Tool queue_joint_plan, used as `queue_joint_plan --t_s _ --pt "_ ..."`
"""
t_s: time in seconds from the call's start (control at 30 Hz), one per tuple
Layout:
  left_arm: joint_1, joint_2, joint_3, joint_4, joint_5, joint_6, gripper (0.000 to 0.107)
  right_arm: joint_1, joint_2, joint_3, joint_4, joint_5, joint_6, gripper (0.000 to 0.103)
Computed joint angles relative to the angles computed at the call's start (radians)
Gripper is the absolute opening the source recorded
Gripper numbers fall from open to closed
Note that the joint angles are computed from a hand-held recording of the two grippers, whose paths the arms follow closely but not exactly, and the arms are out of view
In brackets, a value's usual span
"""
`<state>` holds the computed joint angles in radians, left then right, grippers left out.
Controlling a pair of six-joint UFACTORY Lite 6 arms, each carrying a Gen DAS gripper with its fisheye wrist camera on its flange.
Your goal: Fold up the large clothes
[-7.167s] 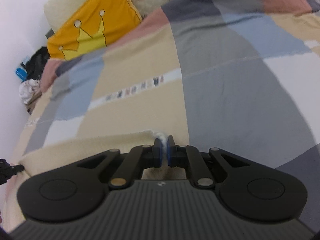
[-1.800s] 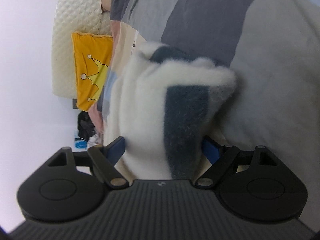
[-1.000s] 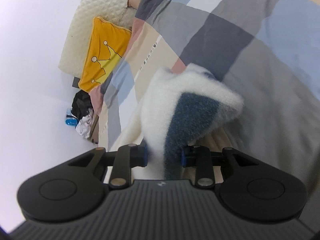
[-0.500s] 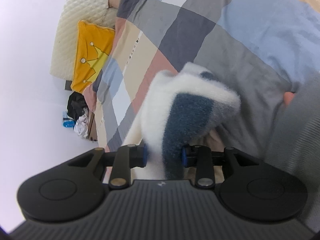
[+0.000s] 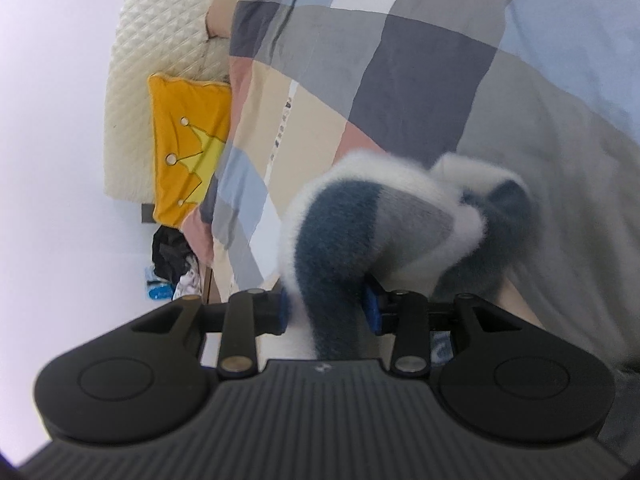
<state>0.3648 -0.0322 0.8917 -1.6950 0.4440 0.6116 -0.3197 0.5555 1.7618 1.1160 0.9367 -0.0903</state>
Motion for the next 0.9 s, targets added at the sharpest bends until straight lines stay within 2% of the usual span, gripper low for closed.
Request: queue_joint_plan --t_s 0.1,0.33,0.57,0.67,0.73,0.77,0.83,0.9 --pt "-0.010 0.128 0.080 -0.086 0.000 0.108 0.034 0.035 0.103 0.102 -0.015 -0.043 0.026 0.039" --pt "0.005 0.400 0.268 -0.204 0.065 0.277 0.034 0.088 0.345 0.356 -0.054 -0.093 0.087 0.039" --pt "0.017 0.496 0.345 -0.229 0.121 0.382 0.037 0.089 0.465 0.497 -0.047 -0.067 0.080 0.040" --pt "0.018 0.480 0.338 -0.200 0.132 0.405 0.047 0.078 0.452 0.475 -0.019 -0.048 0.030 0.042" --pt "0.018 0.463 0.336 -0.178 0.152 0.429 0.059 0.073 0.434 0.453 -0.005 -0.040 -0.012 0.044" --pt "0.018 0.451 0.331 -0.172 0.170 0.459 0.069 0.069 0.419 0.438 0.001 -0.035 -0.038 0.047" --pt "0.008 0.412 0.300 -0.193 0.192 0.532 0.076 0.062 0.382 0.391 0.035 -0.031 -0.111 0.054" --pt "-0.017 0.362 0.263 -0.216 0.172 0.605 0.078 0.057 0.326 0.324 0.078 -0.035 -0.207 0.072"
